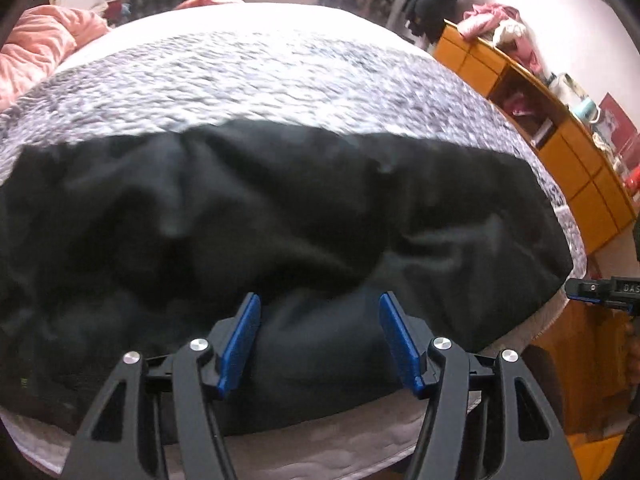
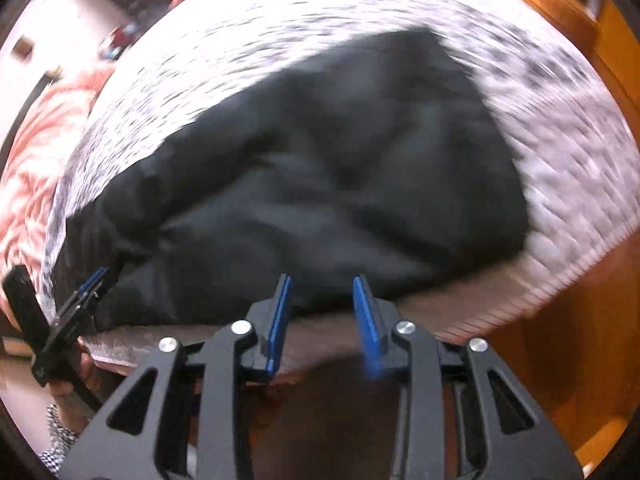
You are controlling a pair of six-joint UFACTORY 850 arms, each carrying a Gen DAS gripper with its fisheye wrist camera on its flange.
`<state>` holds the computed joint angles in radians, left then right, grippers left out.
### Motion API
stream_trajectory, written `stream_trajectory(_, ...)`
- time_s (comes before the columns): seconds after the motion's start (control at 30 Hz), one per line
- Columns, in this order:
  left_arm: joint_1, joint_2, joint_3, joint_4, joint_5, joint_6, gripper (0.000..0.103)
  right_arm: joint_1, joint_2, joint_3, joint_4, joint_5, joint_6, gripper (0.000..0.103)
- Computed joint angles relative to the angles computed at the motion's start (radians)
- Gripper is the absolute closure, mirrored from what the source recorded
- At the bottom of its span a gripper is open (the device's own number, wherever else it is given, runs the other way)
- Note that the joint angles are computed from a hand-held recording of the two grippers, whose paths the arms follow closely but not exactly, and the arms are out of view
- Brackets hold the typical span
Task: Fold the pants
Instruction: 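Open the left tool and release the pants onto the bed, then close the right tool on the black pant leg hem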
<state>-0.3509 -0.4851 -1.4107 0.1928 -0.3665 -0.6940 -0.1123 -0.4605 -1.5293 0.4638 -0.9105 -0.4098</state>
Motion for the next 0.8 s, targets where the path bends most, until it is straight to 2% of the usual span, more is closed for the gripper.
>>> stream_trajectory(0.13,-0.022,-0.045,-0.059,0.026,-0.030,-0.019,0.039,-0.068,-0.036,-0.005,0.028,-0.016,0.010,0.066)
stream_trajectory(0.27,-0.038,-0.073,-0.110,-0.028,-0.043,0.031,0.039,-0.087,-0.077,-0.017,0.091,-0.005,-0.013,0.058)
stream_trajectory(0.5,-0.047,-0.136,-0.171,-0.049,-0.072,0.078,0.036,-0.131,-0.126,-0.049,0.212,-0.021,-0.061,0.056)
stream_trajectory(0.6,-0.039,-0.133,-0.160,-0.079,-0.053,0.105,0.036,-0.153,-0.121,-0.033,0.304,-0.017,-0.116,0.063)
stream_trajectory(0.73,-0.025,-0.122,-0.143,-0.170,-0.025,0.156,0.037,-0.164,-0.137,-0.045,0.324,-0.020,-0.123,0.064)
stream_trajectory(0.77,-0.023,-0.119,-0.141,-0.181,-0.025,0.160,0.038,-0.161,-0.139,-0.045,0.325,-0.012,-0.116,0.072)
stream_trajectory(0.8,-0.023,-0.118,-0.147,-0.166,-0.043,0.139,0.039,-0.153,-0.134,-0.050,0.309,-0.001,-0.123,0.084)
